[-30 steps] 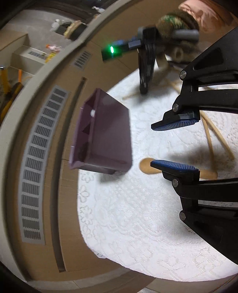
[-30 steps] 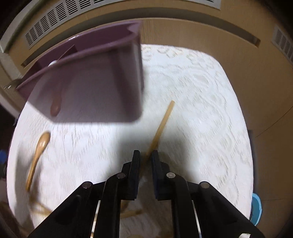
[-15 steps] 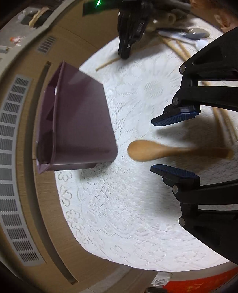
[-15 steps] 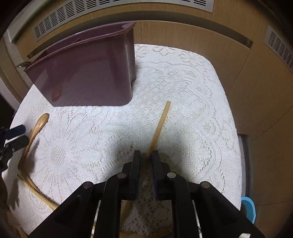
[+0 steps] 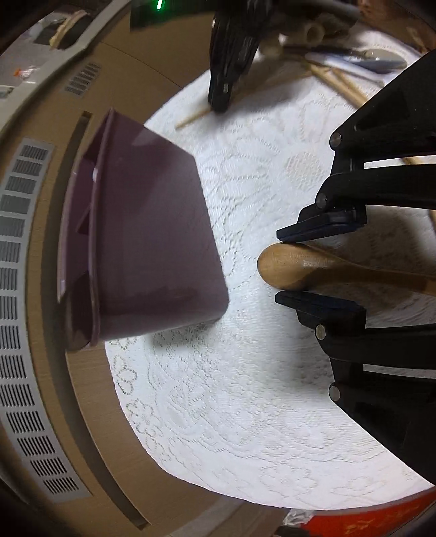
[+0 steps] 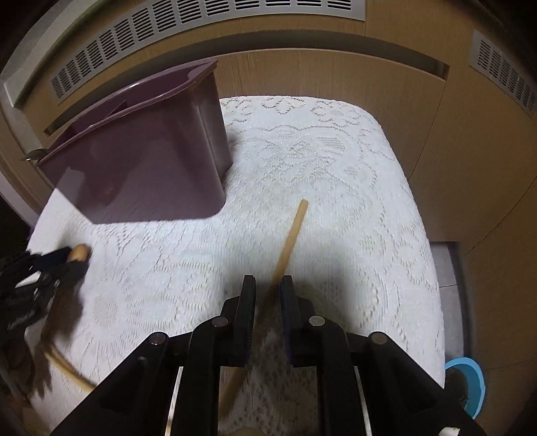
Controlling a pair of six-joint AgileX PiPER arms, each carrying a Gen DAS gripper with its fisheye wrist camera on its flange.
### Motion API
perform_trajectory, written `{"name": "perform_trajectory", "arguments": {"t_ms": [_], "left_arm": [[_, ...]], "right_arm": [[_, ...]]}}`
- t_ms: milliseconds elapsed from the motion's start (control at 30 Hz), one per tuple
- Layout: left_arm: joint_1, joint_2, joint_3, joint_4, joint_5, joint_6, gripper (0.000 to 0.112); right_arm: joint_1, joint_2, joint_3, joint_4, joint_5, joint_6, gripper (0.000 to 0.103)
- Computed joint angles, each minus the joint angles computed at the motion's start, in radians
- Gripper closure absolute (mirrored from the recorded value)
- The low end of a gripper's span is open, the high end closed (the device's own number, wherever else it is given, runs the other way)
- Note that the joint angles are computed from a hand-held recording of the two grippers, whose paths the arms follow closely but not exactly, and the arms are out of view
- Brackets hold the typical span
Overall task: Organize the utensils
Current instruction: 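Lift the wooden spoon and chopstick upright and carry them above the caddy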
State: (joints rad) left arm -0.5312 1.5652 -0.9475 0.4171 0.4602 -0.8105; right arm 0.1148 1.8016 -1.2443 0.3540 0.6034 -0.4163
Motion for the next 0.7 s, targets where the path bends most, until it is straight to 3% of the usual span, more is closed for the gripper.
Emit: {"name": "perform_trajectory", "arguments": {"t_ms": [133, 300, 467, 700], "left_arm": [[-0.012, -0.084, 0.067, 0.047, -0.025, -0.093, 0.081], [-0.055, -0.200, 0.125, 0.099, -0.004, -0.203, 0.081], [-0.224, -0.313, 0.128, 0.305, 0.123, -0.453, 0.081], [-0.494, -0.401, 0.053, 0.516, 0.355, -0.665, 0.082]], "right_arm": [[0.061, 0.020, -0.018, -0.119, -0.046, 0.084, 0.091], [0.025, -0.077, 0.069, 0.068, -0.018, -0.117, 0.095], [-0.087, -0.292, 0.208, 0.336, 0.054, -0.380, 0.096], [-0.183, -0.582, 0.342, 0.510, 0.170, -0.569, 0.097]]}}
